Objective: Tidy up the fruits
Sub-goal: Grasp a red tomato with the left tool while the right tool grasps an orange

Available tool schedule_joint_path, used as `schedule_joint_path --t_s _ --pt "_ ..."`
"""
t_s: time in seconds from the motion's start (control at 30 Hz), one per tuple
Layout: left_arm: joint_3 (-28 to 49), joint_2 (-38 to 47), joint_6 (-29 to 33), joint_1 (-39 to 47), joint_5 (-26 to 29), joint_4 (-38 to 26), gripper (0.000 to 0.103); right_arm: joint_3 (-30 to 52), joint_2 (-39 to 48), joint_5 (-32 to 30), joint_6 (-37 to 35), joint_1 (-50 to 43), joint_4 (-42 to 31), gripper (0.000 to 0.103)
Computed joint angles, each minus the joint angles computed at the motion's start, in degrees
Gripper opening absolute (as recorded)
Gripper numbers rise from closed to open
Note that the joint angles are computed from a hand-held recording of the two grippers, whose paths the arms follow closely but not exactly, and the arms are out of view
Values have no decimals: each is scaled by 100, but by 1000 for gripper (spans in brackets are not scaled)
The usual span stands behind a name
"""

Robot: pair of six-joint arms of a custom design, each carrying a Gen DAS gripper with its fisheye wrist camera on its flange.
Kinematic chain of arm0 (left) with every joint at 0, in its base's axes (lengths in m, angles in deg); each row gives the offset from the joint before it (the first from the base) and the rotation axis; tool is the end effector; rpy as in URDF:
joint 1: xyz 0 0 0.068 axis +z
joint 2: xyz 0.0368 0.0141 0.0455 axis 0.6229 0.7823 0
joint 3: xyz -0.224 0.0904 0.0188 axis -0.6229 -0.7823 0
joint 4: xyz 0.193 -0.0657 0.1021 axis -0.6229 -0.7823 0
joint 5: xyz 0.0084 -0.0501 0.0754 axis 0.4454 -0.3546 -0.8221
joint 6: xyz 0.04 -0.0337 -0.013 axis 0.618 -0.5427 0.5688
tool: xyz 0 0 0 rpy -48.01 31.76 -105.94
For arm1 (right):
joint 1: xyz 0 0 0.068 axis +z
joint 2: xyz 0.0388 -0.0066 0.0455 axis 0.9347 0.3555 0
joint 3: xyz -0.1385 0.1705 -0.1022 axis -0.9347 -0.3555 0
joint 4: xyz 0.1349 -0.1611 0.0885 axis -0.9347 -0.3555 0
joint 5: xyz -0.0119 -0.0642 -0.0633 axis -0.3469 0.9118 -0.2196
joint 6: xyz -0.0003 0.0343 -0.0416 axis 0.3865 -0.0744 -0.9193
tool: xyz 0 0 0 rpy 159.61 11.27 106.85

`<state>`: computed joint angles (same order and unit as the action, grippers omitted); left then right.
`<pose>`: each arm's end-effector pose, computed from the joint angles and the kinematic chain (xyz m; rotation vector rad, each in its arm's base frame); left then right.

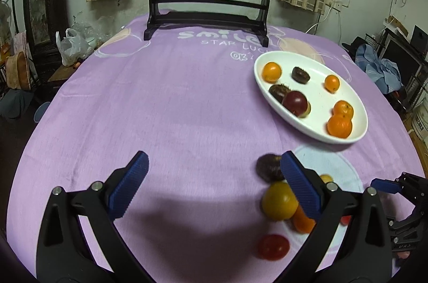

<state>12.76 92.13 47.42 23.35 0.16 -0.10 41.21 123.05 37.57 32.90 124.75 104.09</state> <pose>0.2514 -0.0698 0.0973 0.2434 2.3492 -0.2163 0.1367 0.1798 0.0717 -0.2780 2.4726 0.2935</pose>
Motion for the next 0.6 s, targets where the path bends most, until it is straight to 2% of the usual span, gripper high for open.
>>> schedule_joint_path --t_s 0.3,0.6 --pt "-202 56 58 182 87 166 101 305 356 67 41 353 -470 66" --pt "-209 85 58 199 41 177 101 418 474 339 138 545 -719 60"
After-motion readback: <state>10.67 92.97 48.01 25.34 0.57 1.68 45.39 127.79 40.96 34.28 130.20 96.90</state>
